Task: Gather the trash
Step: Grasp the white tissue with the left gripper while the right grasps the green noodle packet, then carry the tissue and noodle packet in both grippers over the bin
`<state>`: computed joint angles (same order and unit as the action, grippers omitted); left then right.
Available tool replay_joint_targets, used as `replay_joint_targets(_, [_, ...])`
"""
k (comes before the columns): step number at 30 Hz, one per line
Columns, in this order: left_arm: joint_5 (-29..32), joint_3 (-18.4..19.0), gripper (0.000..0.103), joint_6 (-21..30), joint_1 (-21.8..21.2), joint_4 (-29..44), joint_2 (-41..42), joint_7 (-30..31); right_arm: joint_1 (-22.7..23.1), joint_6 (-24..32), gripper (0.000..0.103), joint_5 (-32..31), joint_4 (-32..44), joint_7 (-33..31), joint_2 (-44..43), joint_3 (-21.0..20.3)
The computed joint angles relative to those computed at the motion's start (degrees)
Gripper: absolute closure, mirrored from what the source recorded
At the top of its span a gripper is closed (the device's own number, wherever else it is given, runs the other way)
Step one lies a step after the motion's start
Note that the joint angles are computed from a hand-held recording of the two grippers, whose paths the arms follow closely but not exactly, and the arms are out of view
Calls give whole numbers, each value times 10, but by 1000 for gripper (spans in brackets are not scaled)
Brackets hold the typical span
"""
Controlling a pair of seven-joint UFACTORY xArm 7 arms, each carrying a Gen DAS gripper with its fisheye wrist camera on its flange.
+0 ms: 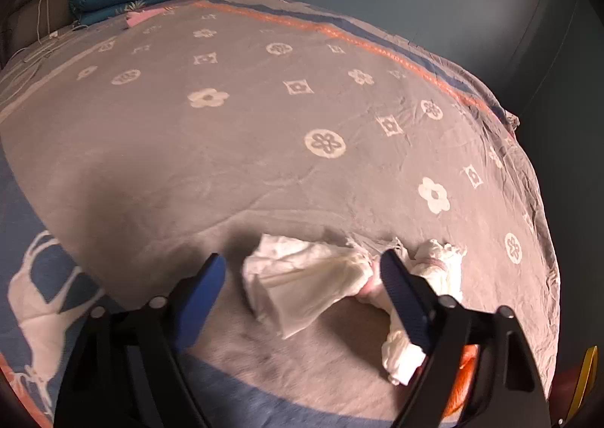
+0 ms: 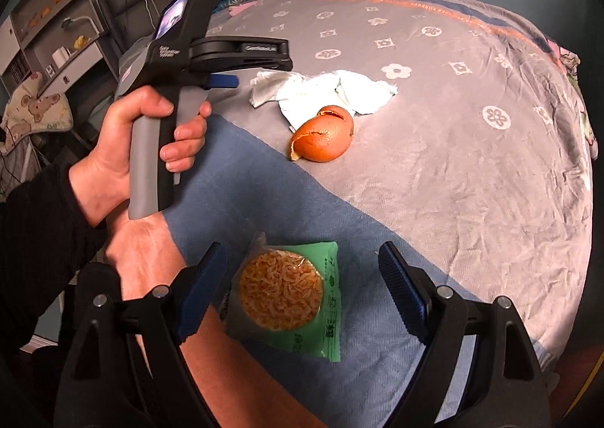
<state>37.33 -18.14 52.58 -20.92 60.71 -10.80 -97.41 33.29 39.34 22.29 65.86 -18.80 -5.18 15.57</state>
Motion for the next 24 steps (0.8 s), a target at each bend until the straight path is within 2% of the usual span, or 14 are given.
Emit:
replay_joint_targets(3, [-4, 5, 43, -15, 0, 6, 18, 8, 1, 2, 26, -13, 8, 9, 14, 4])
replay_joint_targets(8, [4, 13, 59, -29, -3, -2, 22, -4, 0, 29, 41, -4, 30, 16, 38, 5])
replay_joint_targets(10, [6, 15, 73, -39, -1, -7, 18, -9, 0, 29, 47, -9, 31, 24, 41, 7])
replay_joint_targets(13, [13, 12, 86, -39, 2, -11, 13, -23, 1, 15, 53, -18, 25, 34, 41, 9])
replay_joint_targets(16, [26, 7, 89, -35, 5, -14, 1, -39, 0, 14, 59, -19, 29, 38, 45, 9])
replay_joint_targets(21, [27, 2, 89, -36, 15, -25, -28, -42, -3, 13, 62, -20, 33, 38, 48, 8])
replay_joint_targets(24, [17, 1, 89, -60, 26, -44, -54, -49, -3, 5, 63, -24, 30, 36, 44, 8])
